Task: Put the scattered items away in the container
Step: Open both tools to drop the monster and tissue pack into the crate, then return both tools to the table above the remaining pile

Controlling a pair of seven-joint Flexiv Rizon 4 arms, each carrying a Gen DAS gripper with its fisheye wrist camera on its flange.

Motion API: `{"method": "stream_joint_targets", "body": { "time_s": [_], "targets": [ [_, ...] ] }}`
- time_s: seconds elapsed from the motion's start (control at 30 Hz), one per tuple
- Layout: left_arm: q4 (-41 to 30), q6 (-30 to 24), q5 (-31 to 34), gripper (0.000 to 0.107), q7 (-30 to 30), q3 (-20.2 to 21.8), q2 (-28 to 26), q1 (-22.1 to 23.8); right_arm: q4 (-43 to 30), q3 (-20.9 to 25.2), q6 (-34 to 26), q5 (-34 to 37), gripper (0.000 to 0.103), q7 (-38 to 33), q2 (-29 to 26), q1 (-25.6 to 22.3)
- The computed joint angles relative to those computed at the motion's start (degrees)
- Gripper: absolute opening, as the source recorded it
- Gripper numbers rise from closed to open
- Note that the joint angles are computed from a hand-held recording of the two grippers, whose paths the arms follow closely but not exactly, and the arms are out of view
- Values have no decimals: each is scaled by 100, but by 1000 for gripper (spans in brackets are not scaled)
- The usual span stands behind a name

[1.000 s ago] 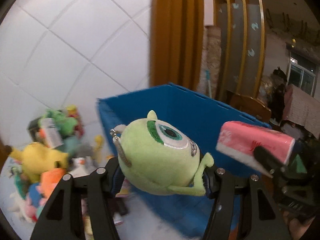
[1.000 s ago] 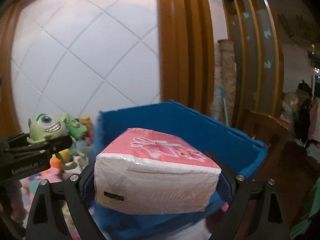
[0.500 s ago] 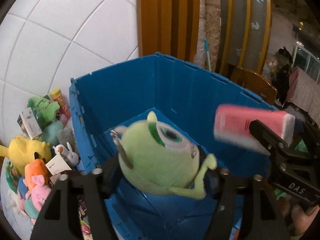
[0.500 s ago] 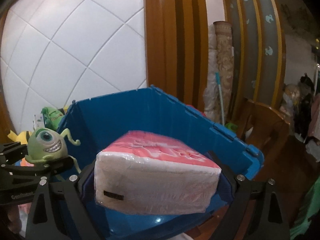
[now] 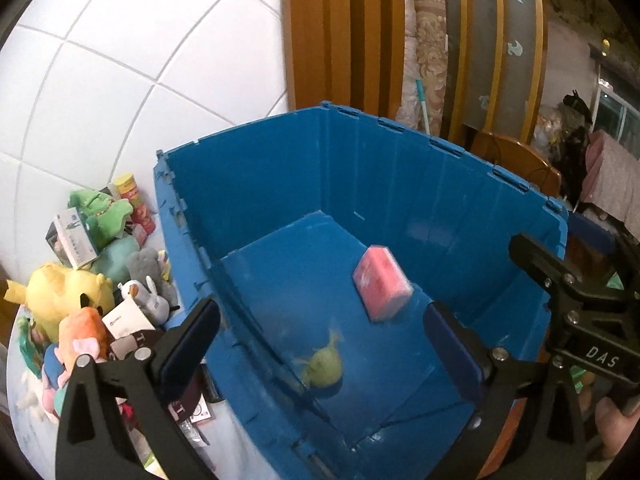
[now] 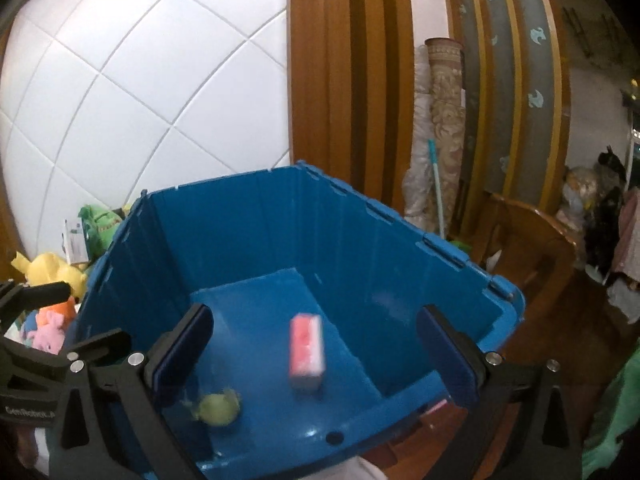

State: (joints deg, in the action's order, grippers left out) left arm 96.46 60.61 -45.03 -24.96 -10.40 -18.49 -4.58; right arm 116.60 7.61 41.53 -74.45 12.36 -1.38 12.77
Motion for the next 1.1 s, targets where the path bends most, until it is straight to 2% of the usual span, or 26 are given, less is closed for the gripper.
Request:
{"method": "stream_joint_targets", "body": {
  "time_s": [0.33,0.57,0.8,0.97,1.1],
  "targets": [
    [496,119,-825,103,602,142,393,202,-127,155,-276,97,103,8,-106,321],
    [816,-70,-1289,103,1166,454,637,434,-501,281,-758,48,103,171,-386,854],
    [1035,-402,-1552,103,1666,851,744,886,-1186,269,-1108,22,103,239,-980,1581],
    [1049,-646,-1671,103,1960,1072,653,1327,-1772,136,-1199,155,103,152,-1524,2128],
    [962,-727,-1556,103,1976,1170,490,1638,-2255,-27,-1154,307,103,65,-1964,2511]
  ]
}}
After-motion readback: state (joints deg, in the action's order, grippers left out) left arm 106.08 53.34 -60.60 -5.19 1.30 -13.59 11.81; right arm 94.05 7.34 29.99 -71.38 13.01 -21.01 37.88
